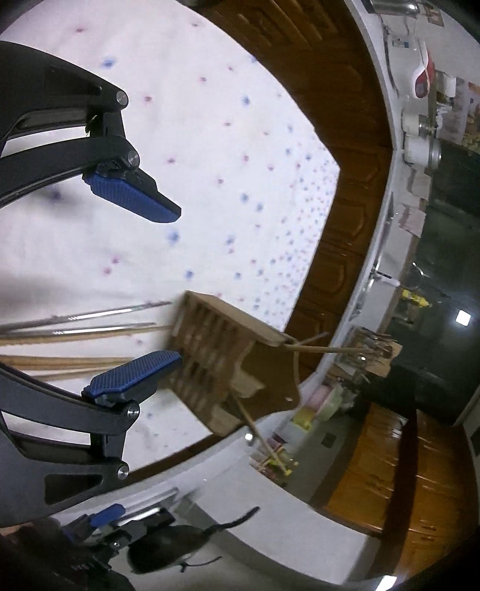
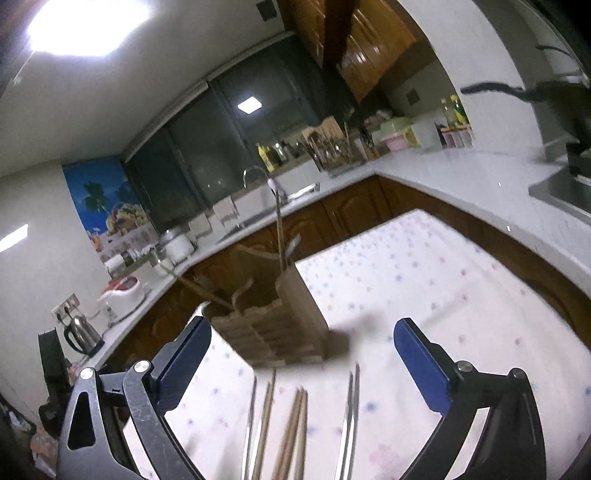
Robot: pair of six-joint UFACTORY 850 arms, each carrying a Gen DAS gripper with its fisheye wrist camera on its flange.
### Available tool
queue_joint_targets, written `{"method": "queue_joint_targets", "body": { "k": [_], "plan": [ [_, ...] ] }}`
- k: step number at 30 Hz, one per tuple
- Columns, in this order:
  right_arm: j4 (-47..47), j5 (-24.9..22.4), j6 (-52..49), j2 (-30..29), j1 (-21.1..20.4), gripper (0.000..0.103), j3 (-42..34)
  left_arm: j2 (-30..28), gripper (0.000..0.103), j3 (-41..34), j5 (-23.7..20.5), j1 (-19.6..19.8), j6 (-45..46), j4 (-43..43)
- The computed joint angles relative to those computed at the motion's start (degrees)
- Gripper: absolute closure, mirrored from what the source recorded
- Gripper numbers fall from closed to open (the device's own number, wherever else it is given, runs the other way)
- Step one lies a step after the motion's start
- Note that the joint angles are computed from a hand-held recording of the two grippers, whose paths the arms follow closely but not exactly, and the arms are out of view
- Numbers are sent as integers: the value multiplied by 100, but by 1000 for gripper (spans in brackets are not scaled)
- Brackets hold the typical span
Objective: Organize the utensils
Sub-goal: 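Open both grippers to release the chopsticks and withdraw toward the utensils, then grasp a steel chopstick with the left gripper while the right gripper grasps another steel chopstick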
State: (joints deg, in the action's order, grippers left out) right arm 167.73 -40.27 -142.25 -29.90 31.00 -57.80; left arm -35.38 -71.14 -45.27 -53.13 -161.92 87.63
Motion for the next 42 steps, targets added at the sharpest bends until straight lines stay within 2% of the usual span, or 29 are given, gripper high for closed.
{"method": "queue_joint_targets", "body": {
  "k": [12,24,37,42],
  "plan": [
    [57,308,-15,-89,24,2,234,-256,30,-122,451,-52,300,-268],
    [64,858,-63,-297,51,5,-49,-459,30,-375,743,55,952,-770],
    [-314,1732,140,-736,77,41,-688,-971,30,-1166,1244,355,2756,-1915],
    [-927,2271,536,-1054,109,60,-1204,-1146,48,-1446,1420,533,3389,-2328]
  ]
}}
